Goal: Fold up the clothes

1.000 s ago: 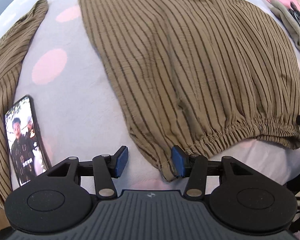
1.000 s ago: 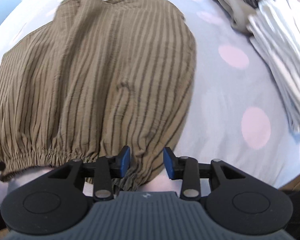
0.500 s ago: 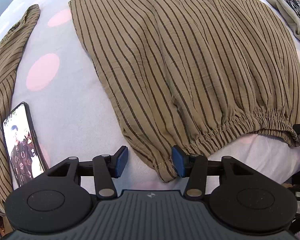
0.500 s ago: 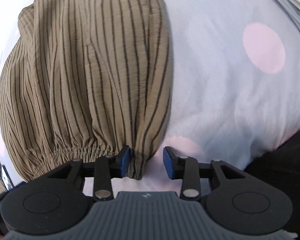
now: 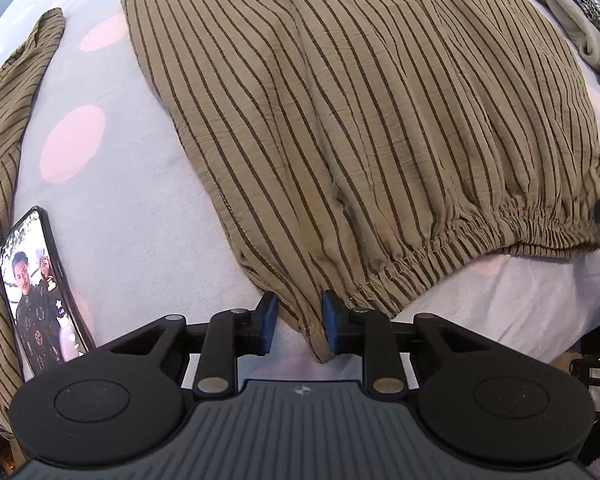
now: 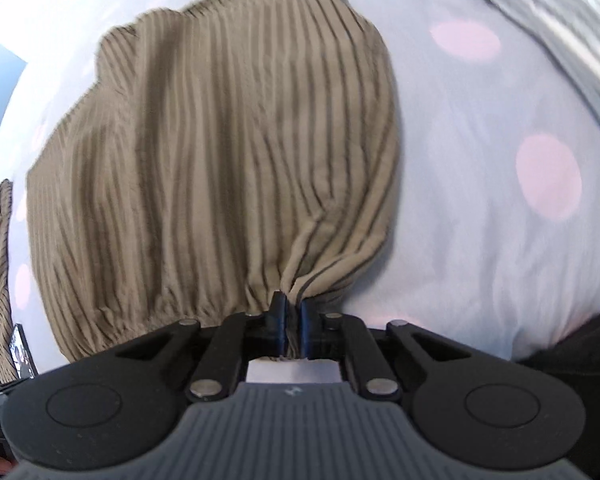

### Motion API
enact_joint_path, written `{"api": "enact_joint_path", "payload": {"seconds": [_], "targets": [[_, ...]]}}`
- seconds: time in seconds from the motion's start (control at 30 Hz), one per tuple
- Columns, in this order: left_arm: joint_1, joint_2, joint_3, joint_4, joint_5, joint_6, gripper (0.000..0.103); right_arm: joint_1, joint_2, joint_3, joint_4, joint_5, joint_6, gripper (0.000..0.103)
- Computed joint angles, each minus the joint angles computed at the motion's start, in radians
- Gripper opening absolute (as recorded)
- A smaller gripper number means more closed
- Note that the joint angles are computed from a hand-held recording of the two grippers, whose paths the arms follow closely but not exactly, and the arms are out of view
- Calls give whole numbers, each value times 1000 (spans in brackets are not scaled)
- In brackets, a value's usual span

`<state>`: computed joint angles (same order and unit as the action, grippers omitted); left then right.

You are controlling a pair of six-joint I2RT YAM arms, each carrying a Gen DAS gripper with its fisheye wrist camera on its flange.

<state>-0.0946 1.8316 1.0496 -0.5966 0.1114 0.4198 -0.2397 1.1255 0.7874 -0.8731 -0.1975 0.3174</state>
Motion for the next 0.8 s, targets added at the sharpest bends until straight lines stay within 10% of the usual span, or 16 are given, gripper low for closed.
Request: {"api": "enact_joint_path", "payload": {"seconds": [0.23, 0.8], "targets": [[50, 35, 84, -77, 39, 36, 22, 191, 15, 133, 15, 61, 61, 8], [167, 67, 229, -222, 98, 68, 20, 434, 258, 291, 116, -254, -57, 7]]}}
